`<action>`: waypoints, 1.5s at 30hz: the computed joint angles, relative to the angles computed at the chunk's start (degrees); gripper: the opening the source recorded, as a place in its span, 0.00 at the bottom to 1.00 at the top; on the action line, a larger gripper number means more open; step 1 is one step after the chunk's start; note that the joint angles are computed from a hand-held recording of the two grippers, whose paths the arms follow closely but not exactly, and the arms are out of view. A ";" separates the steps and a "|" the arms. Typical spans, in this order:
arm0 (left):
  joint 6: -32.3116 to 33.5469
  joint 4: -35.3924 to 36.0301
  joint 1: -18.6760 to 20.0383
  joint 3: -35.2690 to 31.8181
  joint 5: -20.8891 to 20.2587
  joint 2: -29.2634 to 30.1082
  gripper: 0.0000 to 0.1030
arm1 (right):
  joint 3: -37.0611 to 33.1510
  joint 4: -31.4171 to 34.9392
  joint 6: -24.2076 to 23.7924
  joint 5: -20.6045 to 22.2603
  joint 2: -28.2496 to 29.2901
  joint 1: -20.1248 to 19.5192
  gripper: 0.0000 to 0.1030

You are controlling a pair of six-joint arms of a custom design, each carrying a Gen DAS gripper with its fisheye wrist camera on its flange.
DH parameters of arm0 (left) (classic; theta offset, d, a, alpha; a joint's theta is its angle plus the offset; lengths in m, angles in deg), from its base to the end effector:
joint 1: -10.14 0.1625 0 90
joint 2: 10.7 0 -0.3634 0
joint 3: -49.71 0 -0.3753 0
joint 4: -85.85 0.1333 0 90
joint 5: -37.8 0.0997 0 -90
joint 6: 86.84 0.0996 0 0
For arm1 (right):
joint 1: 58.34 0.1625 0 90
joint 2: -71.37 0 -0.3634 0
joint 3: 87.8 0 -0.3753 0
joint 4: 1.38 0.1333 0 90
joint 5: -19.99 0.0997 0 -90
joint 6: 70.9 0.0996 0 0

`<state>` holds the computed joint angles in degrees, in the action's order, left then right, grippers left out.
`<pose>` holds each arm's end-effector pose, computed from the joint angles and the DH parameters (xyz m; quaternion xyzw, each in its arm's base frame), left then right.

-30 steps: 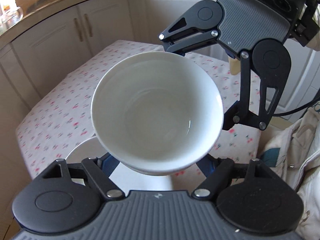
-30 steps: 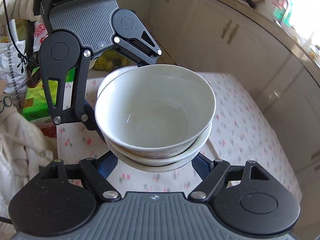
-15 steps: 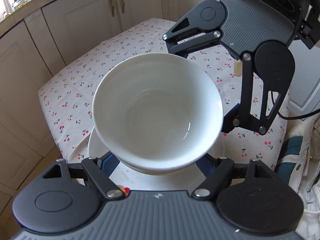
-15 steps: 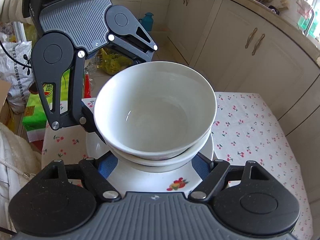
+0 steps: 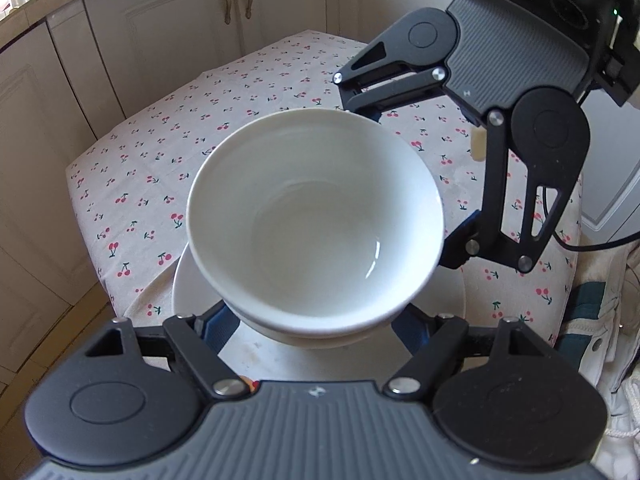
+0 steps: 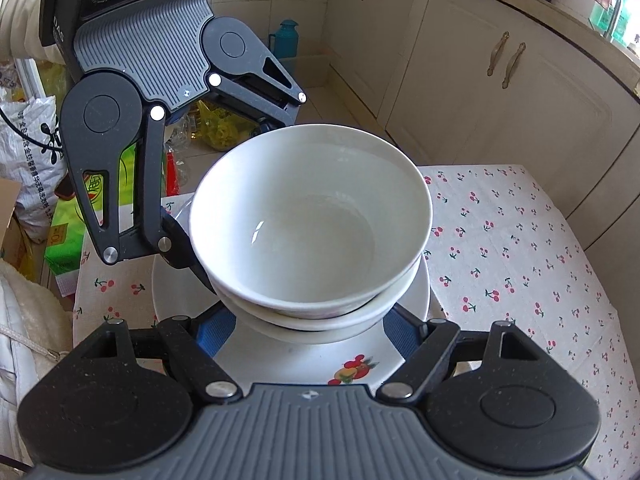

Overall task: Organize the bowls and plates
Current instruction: 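Lower the bowl stack onto the plate stack with both grippers, then open both grippers and withdraw them from the bowls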

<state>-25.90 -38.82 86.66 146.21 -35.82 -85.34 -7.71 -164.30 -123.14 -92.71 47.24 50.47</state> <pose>0.0257 -0.5851 0.3021 0.5822 0.7930 -0.0441 0.1740 0.3039 -0.5979 -0.0587 0.5398 -0.8061 0.0825 0.2280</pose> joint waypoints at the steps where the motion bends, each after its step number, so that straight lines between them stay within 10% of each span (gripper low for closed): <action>1: -0.30 0.43 0.09 -0.35 -0.09 0.16 0.79 | -0.18 0.15 0.11 0.21 0.08 -0.10 0.82; 12: -0.27 -1.20 1.22 0.14 -1.77 0.10 0.80 | 0.05 -0.30 0.56 0.63 0.10 -0.13 0.82; 17: 0.62 -5.88 1.50 3.67 -3.02 -2.35 0.91 | 1.49 -3.38 1.97 0.57 -0.27 0.43 0.98; 27: -2.14 -22.39 0.62 18.72 -3.99 -14.56 0.97 | 10.22 -18.23 5.80 -10.37 -1.51 4.90 1.00; 33: -7.38 -35.19 -2.25 30.79 -5.28 -23.83 0.99 | 17.17 -29.30 13.87 -15.88 -2.13 8.69 1.00; 39: -17.19 -49.48 -10.04 42.43 5.62 -30.52 0.99 | 19.01 -37.64 28.06 -28.06 0.95 13.57 1.00; 45: -30.52 -49.35 -17.05 47.31 16.31 -35.08 0.99 | 22.08 -42.50 47.13 -35.73 1.86 16.44 1.00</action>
<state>-56.41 -88.17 69.61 193.52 -19.52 -120.41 14.37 -206.80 -76.01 -128.43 49.10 66.91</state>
